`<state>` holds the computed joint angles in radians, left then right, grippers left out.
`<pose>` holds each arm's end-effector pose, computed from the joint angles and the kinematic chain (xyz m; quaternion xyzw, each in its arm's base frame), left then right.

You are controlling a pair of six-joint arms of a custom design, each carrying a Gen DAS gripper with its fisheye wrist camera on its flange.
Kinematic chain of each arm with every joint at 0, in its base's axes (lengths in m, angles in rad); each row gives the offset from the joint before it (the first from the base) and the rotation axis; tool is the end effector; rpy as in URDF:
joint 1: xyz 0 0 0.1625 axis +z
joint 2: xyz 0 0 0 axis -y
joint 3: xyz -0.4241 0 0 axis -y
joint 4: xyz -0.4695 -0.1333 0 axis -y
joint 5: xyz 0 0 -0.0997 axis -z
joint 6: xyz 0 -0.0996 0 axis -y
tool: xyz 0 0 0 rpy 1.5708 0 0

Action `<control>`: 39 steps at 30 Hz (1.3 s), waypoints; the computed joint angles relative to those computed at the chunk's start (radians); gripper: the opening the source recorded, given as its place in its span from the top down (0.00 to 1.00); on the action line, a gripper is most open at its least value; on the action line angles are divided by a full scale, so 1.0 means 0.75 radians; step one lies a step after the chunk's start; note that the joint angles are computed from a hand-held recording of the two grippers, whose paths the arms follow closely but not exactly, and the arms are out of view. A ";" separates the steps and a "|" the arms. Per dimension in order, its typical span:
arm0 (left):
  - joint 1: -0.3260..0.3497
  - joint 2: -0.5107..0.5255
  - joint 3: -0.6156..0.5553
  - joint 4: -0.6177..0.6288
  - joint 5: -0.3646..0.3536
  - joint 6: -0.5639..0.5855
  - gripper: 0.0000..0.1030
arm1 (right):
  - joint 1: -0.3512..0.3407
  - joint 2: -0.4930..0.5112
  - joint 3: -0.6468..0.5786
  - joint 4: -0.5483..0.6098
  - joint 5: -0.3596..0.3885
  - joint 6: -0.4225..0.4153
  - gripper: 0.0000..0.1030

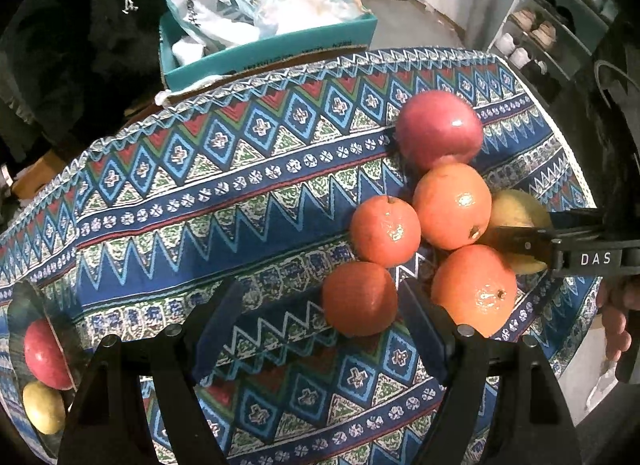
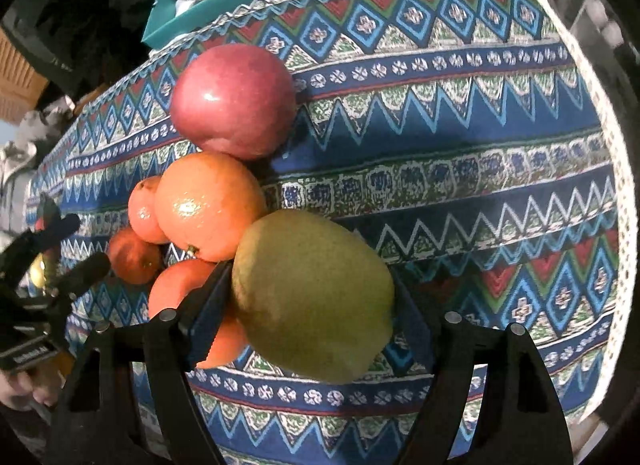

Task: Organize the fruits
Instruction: 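Grasp an orange tangerine with the left tool while the right tool grasps the green mango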

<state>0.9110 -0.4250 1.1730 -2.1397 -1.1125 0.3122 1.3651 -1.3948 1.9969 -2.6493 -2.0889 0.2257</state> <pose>-0.3580 -0.7509 -0.0876 0.4710 0.8482 0.0467 0.2379 -0.0382 -0.5942 0.2830 -0.2601 -0.9046 0.2306 0.2466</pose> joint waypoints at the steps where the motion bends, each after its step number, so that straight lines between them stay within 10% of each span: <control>1: 0.001 0.007 -0.007 0.008 0.001 0.000 0.21 | -0.005 0.003 -0.002 -0.002 0.010 0.008 0.24; 16: 0.008 0.082 -0.069 0.122 -0.010 -0.025 0.21 | 0.068 0.060 0.008 -0.130 -0.254 -0.089 0.25; 23: 0.014 0.082 -0.070 0.130 -0.070 -0.008 0.54 | 0.082 0.030 0.025 -0.180 -0.303 -0.135 0.25; 39: 0.007 -0.021 0.022 0.035 -0.090 -0.002 0.55 | 0.143 0.030 0.030 -0.272 -0.337 -0.204 0.25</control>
<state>0.9163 -0.4409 1.1897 -2.1136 -1.1803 0.3106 1.4727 -1.3722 2.0197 -2.8534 -2.3419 0.0728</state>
